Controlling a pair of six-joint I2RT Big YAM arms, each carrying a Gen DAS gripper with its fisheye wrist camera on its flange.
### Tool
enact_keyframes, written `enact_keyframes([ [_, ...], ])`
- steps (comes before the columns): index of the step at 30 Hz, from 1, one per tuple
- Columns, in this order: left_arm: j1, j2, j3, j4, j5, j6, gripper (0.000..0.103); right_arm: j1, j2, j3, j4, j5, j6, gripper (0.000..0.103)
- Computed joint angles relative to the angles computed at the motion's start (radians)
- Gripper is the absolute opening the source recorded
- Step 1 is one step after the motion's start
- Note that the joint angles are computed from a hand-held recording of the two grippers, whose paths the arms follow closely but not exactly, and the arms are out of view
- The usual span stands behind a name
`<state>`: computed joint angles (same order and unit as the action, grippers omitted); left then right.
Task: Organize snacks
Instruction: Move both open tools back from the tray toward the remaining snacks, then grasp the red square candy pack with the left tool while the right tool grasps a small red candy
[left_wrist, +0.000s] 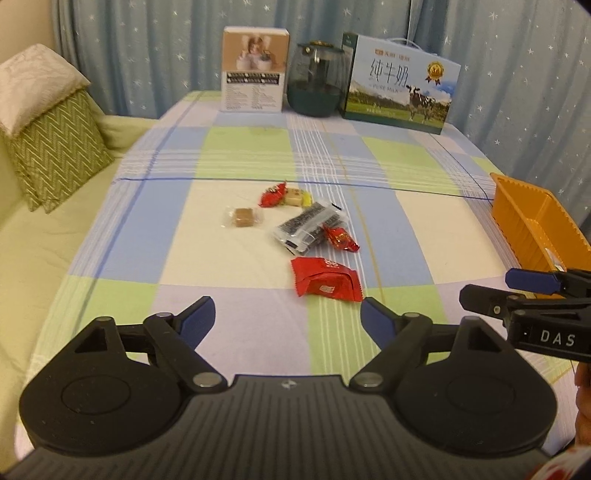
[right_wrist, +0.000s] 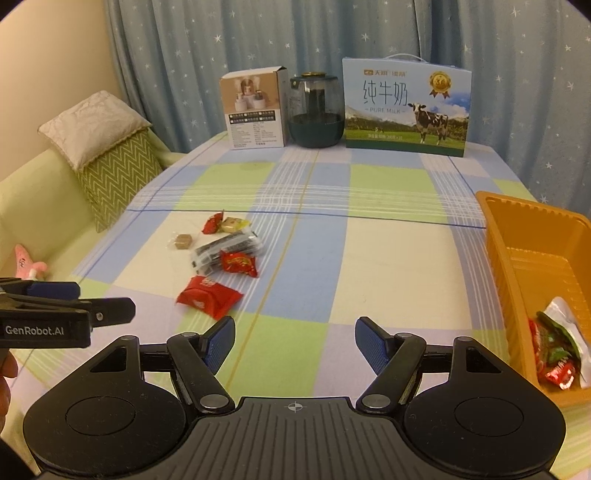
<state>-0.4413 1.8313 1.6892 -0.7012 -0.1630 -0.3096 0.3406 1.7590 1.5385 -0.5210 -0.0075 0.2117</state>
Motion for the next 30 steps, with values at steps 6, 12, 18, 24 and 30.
enact_keyframes([
  [6, 0.011, 0.08, 0.054, 0.042, 0.056, -0.033, 0.08, -0.016, 0.067, 0.055, 0.003, -0.016, -0.02, 0.064],
  [12, 0.009, 0.154, 0.109, 0.072, 0.08, -0.085, 0.072, -0.027, 0.114, 0.098, 0.001, -0.02, -0.026, 0.063],
  [18, 0.004, 0.185, 0.109, 0.13, 0.068, -0.168, 0.053, -0.035, 0.139, 0.119, -0.005, -0.021, -0.022, 0.063],
  [24, -0.005, 0.193, 0.103, 0.161, 0.042, -0.194, 0.043, -0.037, 0.149, 0.128, -0.007, -0.025, -0.024, 0.063],
  [30, 0.003, 0.181, 0.089, 0.155, 0.059, -0.193, 0.031, -0.035, 0.158, 0.139, -0.006, -0.024, -0.031, 0.063],
])
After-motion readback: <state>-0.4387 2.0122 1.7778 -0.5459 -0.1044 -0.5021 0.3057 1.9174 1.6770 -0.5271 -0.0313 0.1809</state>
